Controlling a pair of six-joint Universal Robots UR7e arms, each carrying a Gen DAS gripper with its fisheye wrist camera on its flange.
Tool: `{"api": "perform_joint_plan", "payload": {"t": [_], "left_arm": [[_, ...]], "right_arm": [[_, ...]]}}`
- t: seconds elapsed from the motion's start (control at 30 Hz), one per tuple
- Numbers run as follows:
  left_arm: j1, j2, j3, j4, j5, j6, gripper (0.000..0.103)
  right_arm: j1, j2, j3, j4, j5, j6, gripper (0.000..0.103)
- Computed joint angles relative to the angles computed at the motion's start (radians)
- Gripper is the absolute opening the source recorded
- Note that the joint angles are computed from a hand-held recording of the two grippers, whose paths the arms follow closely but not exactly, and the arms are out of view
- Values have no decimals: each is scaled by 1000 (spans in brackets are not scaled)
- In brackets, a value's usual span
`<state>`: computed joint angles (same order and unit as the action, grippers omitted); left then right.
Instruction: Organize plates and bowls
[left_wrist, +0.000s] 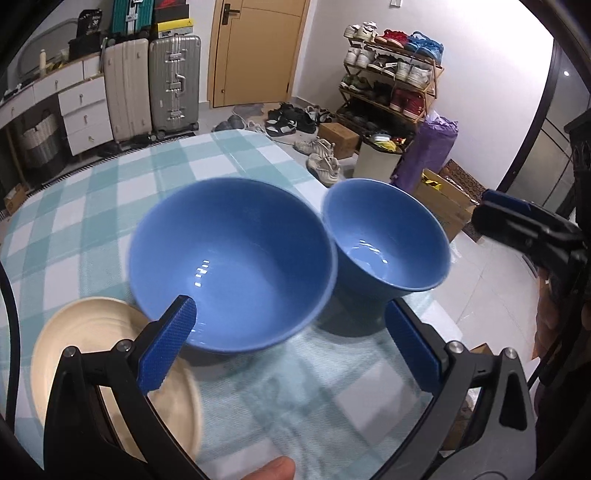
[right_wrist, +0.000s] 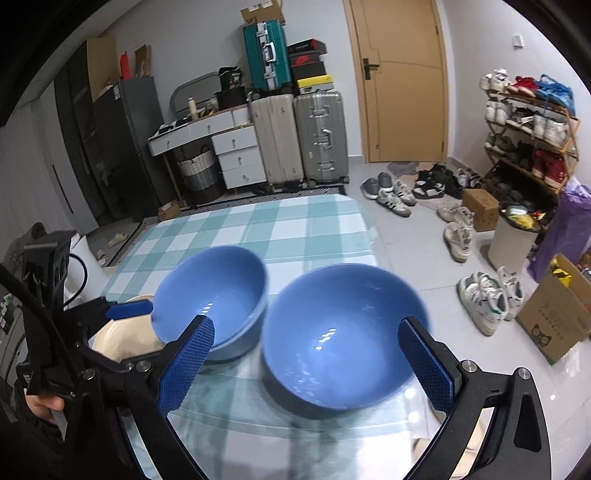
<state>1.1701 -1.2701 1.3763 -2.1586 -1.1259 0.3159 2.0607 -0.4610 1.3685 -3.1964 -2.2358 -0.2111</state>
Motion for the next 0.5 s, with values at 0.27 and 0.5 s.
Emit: {"api": "perform_joint_plan", "payload": {"t": [0.27,0.5], "left_arm": [[-43,-18,62,33,-40,-34,72],[-61,-6,77,63,-100,-104,59]], "right_arm": [[-13,-86,127,-83,-8,-19,101],[-48,-125,180,-85,-8,59,100]]}}
